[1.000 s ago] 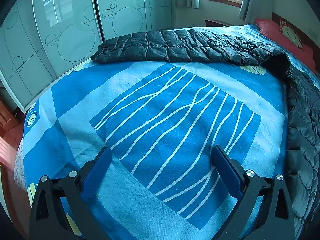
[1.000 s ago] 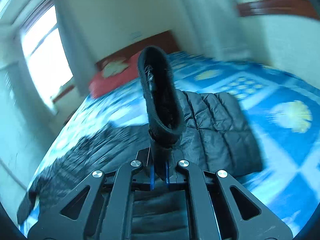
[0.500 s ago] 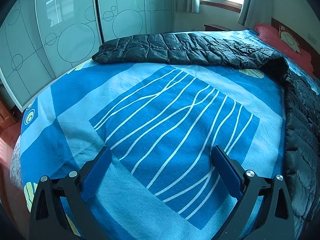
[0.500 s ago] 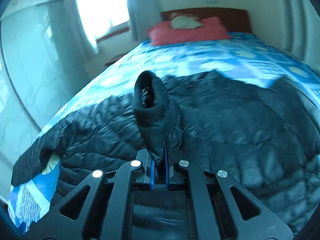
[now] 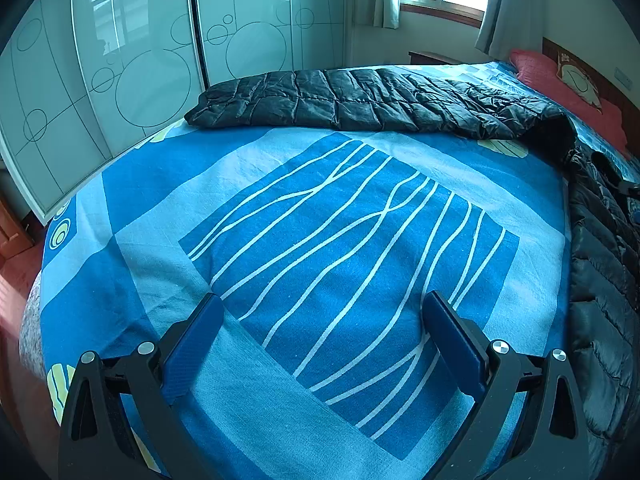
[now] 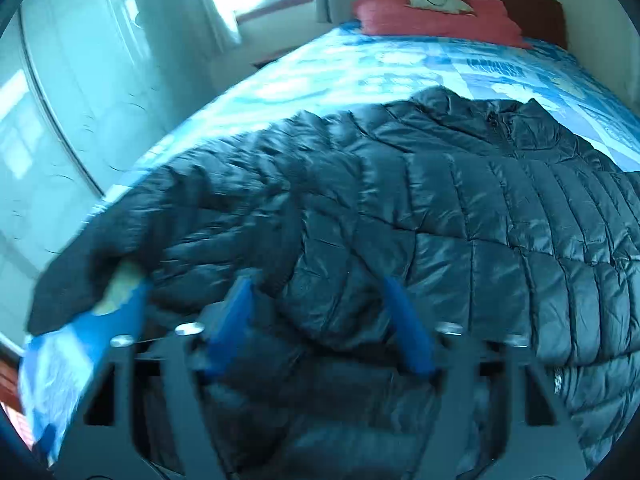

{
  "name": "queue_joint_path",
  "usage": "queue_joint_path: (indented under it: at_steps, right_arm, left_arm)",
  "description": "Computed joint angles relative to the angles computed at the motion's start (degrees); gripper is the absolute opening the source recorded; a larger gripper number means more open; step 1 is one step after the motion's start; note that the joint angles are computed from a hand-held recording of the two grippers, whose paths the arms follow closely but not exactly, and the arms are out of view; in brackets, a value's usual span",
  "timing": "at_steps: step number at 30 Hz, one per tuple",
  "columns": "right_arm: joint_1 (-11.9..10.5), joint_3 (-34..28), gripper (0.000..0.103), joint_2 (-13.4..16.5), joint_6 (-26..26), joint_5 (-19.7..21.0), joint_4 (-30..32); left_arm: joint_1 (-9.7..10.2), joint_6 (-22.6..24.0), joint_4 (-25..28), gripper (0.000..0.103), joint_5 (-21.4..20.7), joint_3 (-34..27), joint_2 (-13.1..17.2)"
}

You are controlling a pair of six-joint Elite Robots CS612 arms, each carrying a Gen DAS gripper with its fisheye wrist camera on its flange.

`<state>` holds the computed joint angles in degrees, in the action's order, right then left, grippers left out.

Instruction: Fold large clothes

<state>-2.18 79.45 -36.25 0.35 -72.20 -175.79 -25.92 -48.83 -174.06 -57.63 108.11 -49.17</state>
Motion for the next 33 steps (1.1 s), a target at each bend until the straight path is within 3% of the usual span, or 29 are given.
queue_joint_path:
  at_steps: [3, 4, 5, 6, 9, 13, 15, 17, 19, 21, 24, 29, 32, 33]
  right_arm:
    - [-2.28, 5.01, 0.070, -2.75, 0.14, 4.45, -4.94]
    - [-3.42, 6.74, 0.066, -3.68, 1.05, 4.81, -6.84]
    - [-4.24, 7.44, 0.054, -4.12, 1.63, 4.64, -7.56]
    - [-6.02, 9.05, 0.043, -5.16, 3.17, 3.51, -8.55]
    - [-9.89, 10.99, 0.027, -6.49, 7.39, -1.74, -10.03]
    - [-14.73, 11.21, 0.026, -6.13, 12.41, -9.52, -12.07]
    - [-16.27, 10.61, 0.026, -5.51, 12.32, -10.48, -10.97]
    - [-17.16, 10.00, 0.020, -4.63, 11.48, -9.55, -9.46]
    - [-17.71, 8.52, 0.011, -3.45, 8.82, -7.03, -3.78]
    - [-17.78, 7.85, 0.010, -2.43, 6.63, -6.69, -2.04]
    - [-18.14, 7.95, 0.010, -2.99, 7.82, -4.80, -1.46]
    - [-18.83, 6.78, 0.011, -2.78, 9.56, -3.57, -6.31]
    - [-18.88, 3.86, 0.011, -1.16, 8.86, -3.01, -2.79]
    - [-18.80, 2.43, 0.011, -0.36, 8.26, -3.00, 1.00]
  left_arm:
    - [-0.03, -0.06, 0.05, 0.099, 0.01, 0.00, 0.01]
    - [-0.02, -0.06, 0.09, 0.099, 0.01, -0.01, 0.01]
    - [-0.04, -0.06, 0.18, 0.099, 0.06, -0.03, 0.02]
    - [-0.05, -0.06, 0.28, 0.099, 0.12, -0.07, 0.03]
    - [-0.05, -0.06, 0.32, 0.099, 0.12, -0.10, 0.04]
    - [-0.08, -0.07, 0.53, 0.099, 0.27, -0.14, 0.06]
    - [-0.16, -0.17, 1.01, 0.099, 0.53, -0.26, 0.04]
    - [-0.18, -0.17, 1.25, 0.099, 0.70, -0.31, 0.04]
    - [-0.19, -0.20, 1.35, 0.099, 0.67, -0.37, 0.05]
    - [-0.27, -0.25, 1.69, 0.099, 0.86, -0.45, 0.06]
    - [-0.28, -0.29, 2.00, 0.099, 0.96, -0.51, 0.04]
    - [-0.29, -0.28, 2.29, 0.099, 1.17, -0.64, 0.05]
    - [-0.27, -0.24, 2.44, 0.099, 1.26, -0.67, 0.04]
    - [-0.28, -0.25, 2.41, 0.099, 1.23, -0.67, 0.04]
